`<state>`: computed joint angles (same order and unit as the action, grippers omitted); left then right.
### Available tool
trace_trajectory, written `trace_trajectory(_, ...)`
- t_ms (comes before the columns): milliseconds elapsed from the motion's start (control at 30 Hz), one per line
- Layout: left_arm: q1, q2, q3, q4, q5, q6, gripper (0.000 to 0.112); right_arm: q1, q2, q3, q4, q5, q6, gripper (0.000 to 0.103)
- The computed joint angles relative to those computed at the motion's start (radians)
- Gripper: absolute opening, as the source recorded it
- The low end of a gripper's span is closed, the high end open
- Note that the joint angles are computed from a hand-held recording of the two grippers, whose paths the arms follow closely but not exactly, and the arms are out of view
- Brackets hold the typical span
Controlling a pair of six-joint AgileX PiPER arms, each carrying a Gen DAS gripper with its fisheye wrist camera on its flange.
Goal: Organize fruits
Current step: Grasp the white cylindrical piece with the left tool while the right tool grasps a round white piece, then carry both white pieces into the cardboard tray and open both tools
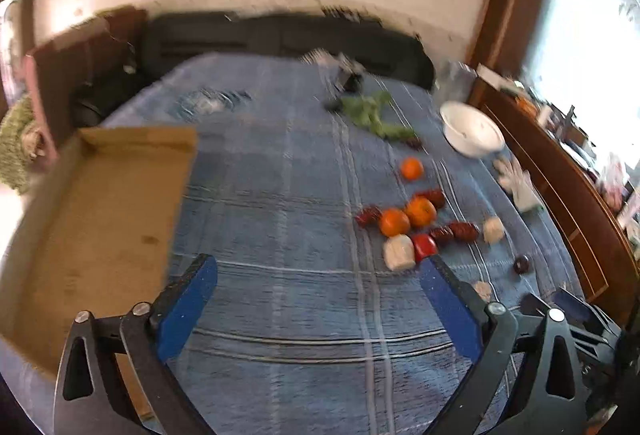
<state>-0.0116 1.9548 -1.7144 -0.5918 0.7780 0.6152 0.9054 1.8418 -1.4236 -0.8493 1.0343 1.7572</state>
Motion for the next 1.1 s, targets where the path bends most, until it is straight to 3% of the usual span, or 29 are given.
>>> trace_trajectory(67,-0.02,0.069,-0.085,0.017,0.076,-0.031,0.085,-0.043,0.014,-0.009,0.042,-0.07,-0.056,0.084)
trace_trajectory(167,-0.052,0.158,-0.199,0.045,0.158,-0.078,0.074,-0.088,0.05,-0.038,0.104,-0.139,-0.138,0.081)
trace_trajectory(467,-0.124,0.326,-0.417,0.101,0.255,-0.138,0.068,-0.119,0.143,-0.139,0.174,-0.143,-0.293,0.079)
trace_trajectory(600,-0.146,0.387,-0.498,0.112,0.308,-0.14,0.054,-0.129,0.158,-0.15,0.201,-0.145,-0.323,0.073)
trace_trajectory(700,-0.15,0.382,-0.479,0.096,0.284,-0.105,0.038,-0.124,0.17,-0.167,0.193,-0.12,-0.325,0.064)
trace_trajectory(733,-0.148,0.386,-0.482,0.085,0.288,-0.095,0.027,-0.122,0.177,-0.177,0.191,-0.107,-0.329,0.054)
trace_trajectory(767,-0.143,0.39,-0.487,0.066,0.3,-0.083,0.027,-0.121,0.182,-0.186,0.19,-0.094,-0.335,0.044)
trace_trajectory(867,-0.135,0.352,-0.425,0.052,0.272,-0.06,0.026,-0.118,0.181,-0.189,0.196,-0.086,-0.34,0.03)
trace_trajectory(1100,-0.033,0.207,-0.255,-0.076,0.245,0.046,0.027,-0.062,0.138,-0.182,0.137,-0.067,-0.28,0.03)
